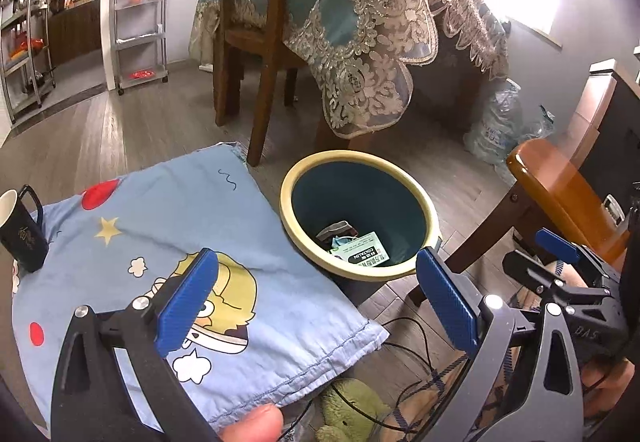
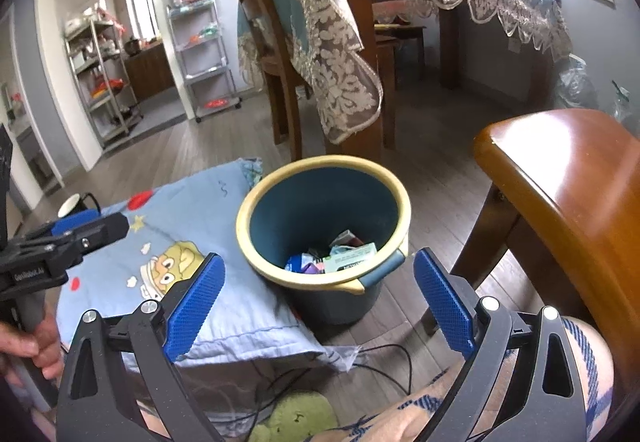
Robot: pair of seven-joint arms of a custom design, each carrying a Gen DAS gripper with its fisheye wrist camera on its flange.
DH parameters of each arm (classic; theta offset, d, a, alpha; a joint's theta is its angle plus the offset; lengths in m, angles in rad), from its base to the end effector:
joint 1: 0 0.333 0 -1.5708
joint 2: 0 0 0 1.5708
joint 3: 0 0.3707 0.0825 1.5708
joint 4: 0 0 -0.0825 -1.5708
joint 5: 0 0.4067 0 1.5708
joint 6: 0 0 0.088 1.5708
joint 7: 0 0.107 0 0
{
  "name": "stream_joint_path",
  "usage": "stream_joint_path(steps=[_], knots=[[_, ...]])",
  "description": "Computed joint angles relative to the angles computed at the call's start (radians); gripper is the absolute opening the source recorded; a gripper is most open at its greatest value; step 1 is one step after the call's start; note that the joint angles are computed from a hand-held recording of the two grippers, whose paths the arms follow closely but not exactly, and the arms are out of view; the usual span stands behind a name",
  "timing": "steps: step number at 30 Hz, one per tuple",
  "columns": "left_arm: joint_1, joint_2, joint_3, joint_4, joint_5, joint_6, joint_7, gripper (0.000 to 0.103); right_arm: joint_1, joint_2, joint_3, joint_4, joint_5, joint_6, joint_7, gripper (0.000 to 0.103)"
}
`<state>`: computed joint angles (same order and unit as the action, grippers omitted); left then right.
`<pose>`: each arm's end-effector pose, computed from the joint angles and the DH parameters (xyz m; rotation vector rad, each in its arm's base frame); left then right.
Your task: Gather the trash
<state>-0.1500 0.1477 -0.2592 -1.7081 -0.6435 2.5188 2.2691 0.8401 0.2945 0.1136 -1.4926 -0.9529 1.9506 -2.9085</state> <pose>0.6338 -0.2550 0.6234 -1.1611 2.4603 -1.2078 0.4656 0.5414 0.5926 -1.1615 2.0969 -0.8231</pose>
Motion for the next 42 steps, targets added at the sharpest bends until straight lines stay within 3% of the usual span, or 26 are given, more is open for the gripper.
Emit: stream_joint_path(steps=[12,42], knots=[[-0.007,-0.018,0.0,-0.037,-0.03,0.033,0.06,0.097,0.0,0.003,0.0,-0.009,-0.012,0.021,0.026,0.095],[-0.011,-0.014,-0.002,-0.037,-0.029,0.02,0.074,0.097,-0.009,0.006,-0.008,-0.014,0.0,0.06,0.019,0.096]])
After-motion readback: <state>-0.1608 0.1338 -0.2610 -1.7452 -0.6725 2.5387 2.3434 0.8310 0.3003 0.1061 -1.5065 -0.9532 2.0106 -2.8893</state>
